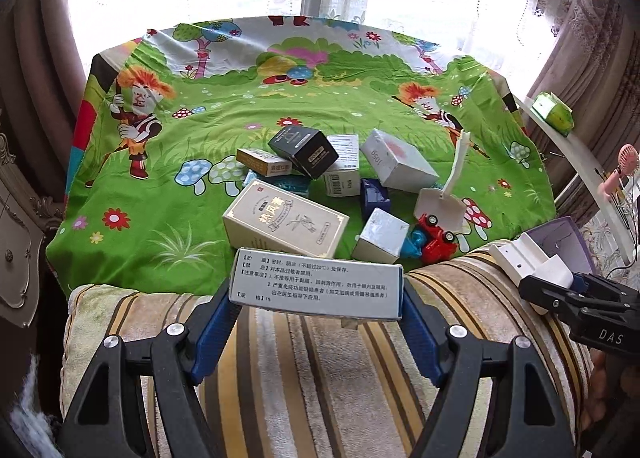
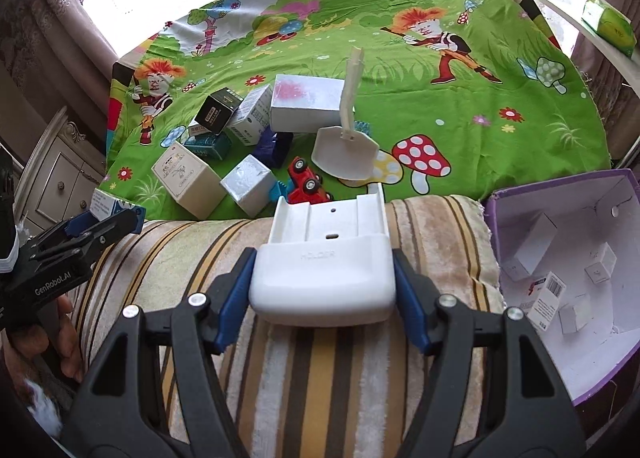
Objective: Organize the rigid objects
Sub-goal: 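Carry both items over the purple box and open the right gripper to drop the holder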
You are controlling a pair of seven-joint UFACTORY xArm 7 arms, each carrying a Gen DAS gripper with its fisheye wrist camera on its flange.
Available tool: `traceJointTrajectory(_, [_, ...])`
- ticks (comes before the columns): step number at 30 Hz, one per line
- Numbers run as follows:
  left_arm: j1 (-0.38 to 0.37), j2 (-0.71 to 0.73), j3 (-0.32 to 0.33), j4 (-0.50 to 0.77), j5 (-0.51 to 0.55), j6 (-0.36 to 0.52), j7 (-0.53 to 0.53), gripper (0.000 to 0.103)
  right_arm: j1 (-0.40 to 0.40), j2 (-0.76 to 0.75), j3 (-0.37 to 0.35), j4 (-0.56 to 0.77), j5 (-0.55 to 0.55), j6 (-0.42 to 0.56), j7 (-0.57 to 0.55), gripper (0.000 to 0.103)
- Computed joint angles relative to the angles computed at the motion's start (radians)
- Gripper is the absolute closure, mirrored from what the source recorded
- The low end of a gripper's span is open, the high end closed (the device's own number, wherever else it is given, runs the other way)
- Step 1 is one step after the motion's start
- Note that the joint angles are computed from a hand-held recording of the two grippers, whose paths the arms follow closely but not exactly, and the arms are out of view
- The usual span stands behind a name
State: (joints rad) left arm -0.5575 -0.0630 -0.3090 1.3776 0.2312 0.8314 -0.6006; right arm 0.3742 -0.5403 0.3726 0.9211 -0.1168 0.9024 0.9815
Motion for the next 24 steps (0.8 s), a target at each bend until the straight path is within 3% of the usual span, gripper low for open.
traceJointTrajectory(11, [-0.136, 0.158, -0.035, 0.194, 0.045, 0.028, 0.048, 0.026, -0.023, -0.348, -0.048, -0.218, 0.075, 0.087, 0.024, 0.034])
traceJointTrajectory(24, [-0.368, 0.422, 0.008, 0.539, 0.053, 0.125, 0.194, 0.026, -0.105, -0.697, -0.086, -0.356, 0.112, 0.377, -0.024, 0.034])
